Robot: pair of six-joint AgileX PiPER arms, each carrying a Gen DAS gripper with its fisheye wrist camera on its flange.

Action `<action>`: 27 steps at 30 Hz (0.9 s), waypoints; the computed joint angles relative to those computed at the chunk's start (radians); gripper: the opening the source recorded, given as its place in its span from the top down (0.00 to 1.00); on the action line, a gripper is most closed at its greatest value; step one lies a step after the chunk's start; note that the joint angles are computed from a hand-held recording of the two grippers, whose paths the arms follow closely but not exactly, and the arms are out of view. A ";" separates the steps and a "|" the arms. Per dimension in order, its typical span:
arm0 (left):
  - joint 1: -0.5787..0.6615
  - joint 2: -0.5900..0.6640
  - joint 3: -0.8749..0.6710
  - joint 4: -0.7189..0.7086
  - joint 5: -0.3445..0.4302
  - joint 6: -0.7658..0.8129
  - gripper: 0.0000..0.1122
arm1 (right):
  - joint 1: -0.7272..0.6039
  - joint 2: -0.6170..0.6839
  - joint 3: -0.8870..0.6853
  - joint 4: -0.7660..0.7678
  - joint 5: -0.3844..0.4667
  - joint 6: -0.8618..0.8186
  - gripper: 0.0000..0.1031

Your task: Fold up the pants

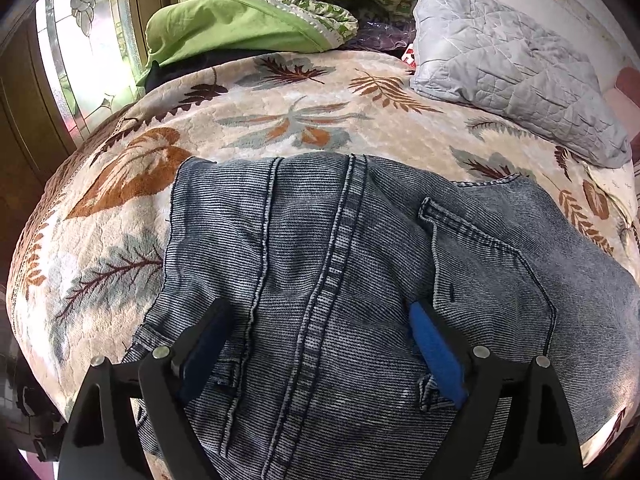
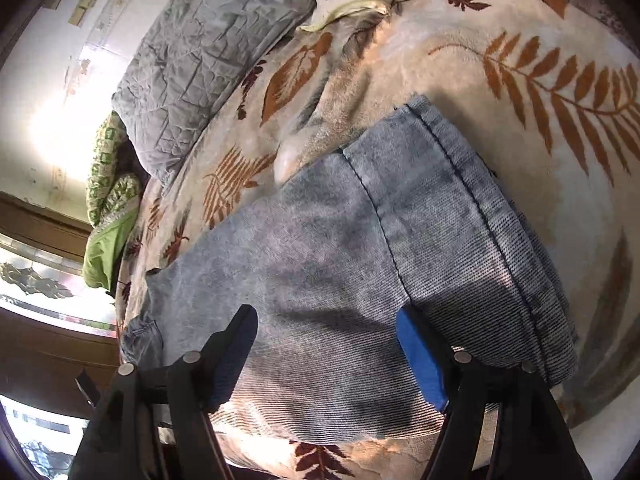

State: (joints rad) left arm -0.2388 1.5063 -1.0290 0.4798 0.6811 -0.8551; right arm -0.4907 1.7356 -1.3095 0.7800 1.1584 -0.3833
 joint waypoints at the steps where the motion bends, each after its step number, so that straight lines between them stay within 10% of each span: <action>1: -0.001 0.000 0.002 0.005 -0.001 -0.006 0.20 | -0.004 0.005 -0.031 0.023 0.014 -0.019 0.27; 10: -0.021 0.014 0.002 0.066 0.005 -0.059 0.17 | 0.044 0.318 -0.380 0.042 -0.017 0.097 0.26; 27: 0.003 0.009 -0.002 0.007 -0.008 -0.005 0.16 | 0.115 -0.036 0.015 -0.103 -0.059 0.023 0.22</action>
